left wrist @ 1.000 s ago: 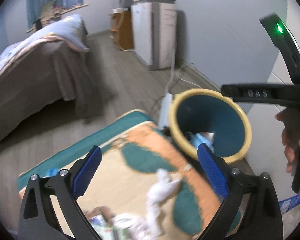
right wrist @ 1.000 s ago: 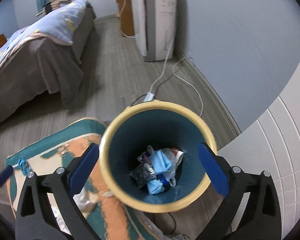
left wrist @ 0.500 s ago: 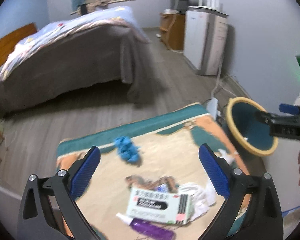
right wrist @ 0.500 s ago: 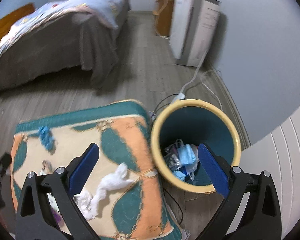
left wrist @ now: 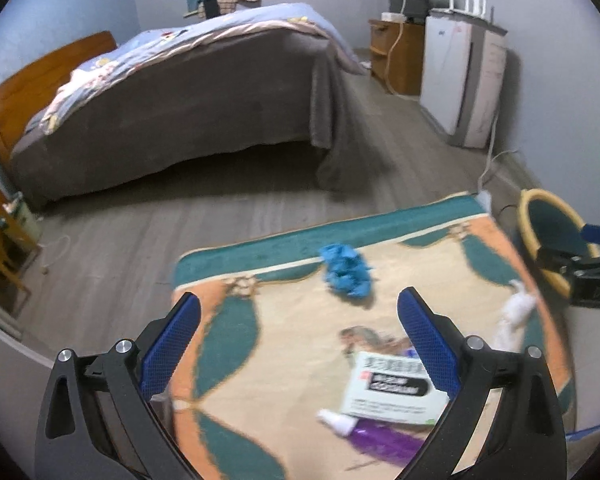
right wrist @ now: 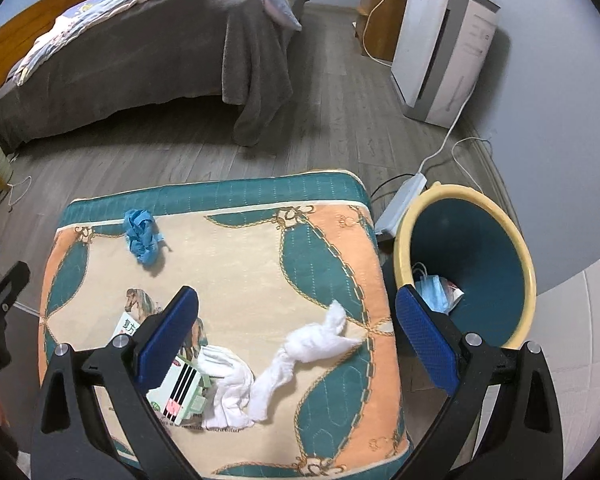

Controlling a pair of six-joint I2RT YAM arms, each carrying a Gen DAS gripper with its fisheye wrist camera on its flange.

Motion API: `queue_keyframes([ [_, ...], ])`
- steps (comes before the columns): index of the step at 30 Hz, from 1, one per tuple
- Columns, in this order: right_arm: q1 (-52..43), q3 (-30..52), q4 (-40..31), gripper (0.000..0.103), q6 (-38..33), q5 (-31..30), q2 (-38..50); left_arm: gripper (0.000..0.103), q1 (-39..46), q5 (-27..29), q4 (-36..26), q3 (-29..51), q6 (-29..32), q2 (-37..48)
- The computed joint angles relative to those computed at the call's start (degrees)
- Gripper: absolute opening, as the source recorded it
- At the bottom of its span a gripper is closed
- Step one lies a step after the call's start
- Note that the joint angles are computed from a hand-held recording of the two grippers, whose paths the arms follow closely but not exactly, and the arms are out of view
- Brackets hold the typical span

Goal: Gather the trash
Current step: 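Move both open tools back over the cushion, then grasp the white tissue with right tool while left tool grasps blue crumpled paper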

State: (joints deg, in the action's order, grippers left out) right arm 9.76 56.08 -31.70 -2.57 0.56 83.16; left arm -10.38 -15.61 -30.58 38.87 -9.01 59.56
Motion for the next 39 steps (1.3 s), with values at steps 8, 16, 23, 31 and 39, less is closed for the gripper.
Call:
queue_keyframes([
  [8, -2.4, 0.6, -1.3, 0.097, 3.8, -6.4, 5.8, 0.098, 7.8, 2.1, 1.5, -1.2, 6.5, 0.9],
  [16, -4.9, -0.5, -1.2, 0.097, 3.9, -5.3, 7.8, 0.098, 9.9, 6.1, 1.6, -1.0, 8.0, 3.1],
  [23, -7.6, -0.9, -0.8, 0.097, 1.6, -5.6, 10.6, 0.098, 9.5, 8.1, 0.4, 0.2, 6.2, 4.2],
  [31, -5.7, -0.5, 0.9, 0.088, 1.3, -2.8, 16.0, 0.098, 6.3, 6.1, 1.1, 0.6, 6.3, 6.0],
  [39, -3.8, 1.4, 0.9, 0.06, -0.5, -1.7, 21.8, 0.098, 5.0, 5.5, 2.3, 1.3, 6.3, 9.5],
])
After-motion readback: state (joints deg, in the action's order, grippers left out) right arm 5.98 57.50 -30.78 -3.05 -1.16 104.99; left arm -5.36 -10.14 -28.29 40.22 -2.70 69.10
